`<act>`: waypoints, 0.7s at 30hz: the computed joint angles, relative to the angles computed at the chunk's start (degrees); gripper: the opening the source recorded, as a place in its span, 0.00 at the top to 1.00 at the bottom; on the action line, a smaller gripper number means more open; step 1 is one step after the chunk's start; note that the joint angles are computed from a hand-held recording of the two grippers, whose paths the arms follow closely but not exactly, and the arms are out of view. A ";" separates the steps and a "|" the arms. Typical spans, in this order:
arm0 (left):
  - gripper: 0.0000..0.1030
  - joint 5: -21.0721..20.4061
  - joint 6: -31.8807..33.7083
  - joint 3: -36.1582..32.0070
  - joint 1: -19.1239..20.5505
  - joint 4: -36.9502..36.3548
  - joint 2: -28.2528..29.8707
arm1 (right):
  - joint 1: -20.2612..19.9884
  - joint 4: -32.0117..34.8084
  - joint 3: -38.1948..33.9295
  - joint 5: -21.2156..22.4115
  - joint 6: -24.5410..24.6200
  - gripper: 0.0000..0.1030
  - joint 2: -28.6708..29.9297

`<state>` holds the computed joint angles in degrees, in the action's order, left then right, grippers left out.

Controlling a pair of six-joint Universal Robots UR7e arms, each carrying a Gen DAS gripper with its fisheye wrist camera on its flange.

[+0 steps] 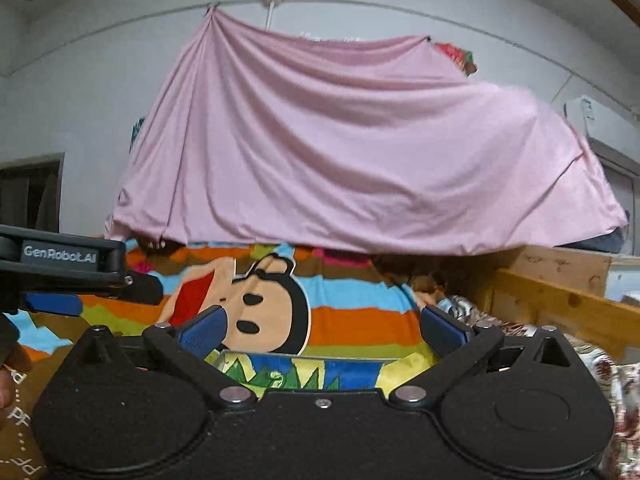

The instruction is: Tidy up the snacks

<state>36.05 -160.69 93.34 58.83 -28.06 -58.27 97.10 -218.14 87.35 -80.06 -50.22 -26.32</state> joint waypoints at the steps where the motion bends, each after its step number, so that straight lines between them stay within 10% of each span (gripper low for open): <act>1: 0.01 -1.07 1.45 1.82 -1.11 -2.48 -0.68 | -0.14 -0.90 1.49 0.24 0.00 0.01 -0.98; 17: 0.00 -16.94 13.16 18.53 -11.54 -27.76 -5.67 | -4.29 -6.70 21.54 1.50 4.16 0.01 -14.49; 21: 0.00 -19.34 8.87 19.30 -12.53 -23.91 -5.86 | -5.18 -7.32 25.12 1.50 4.79 0.01 -16.60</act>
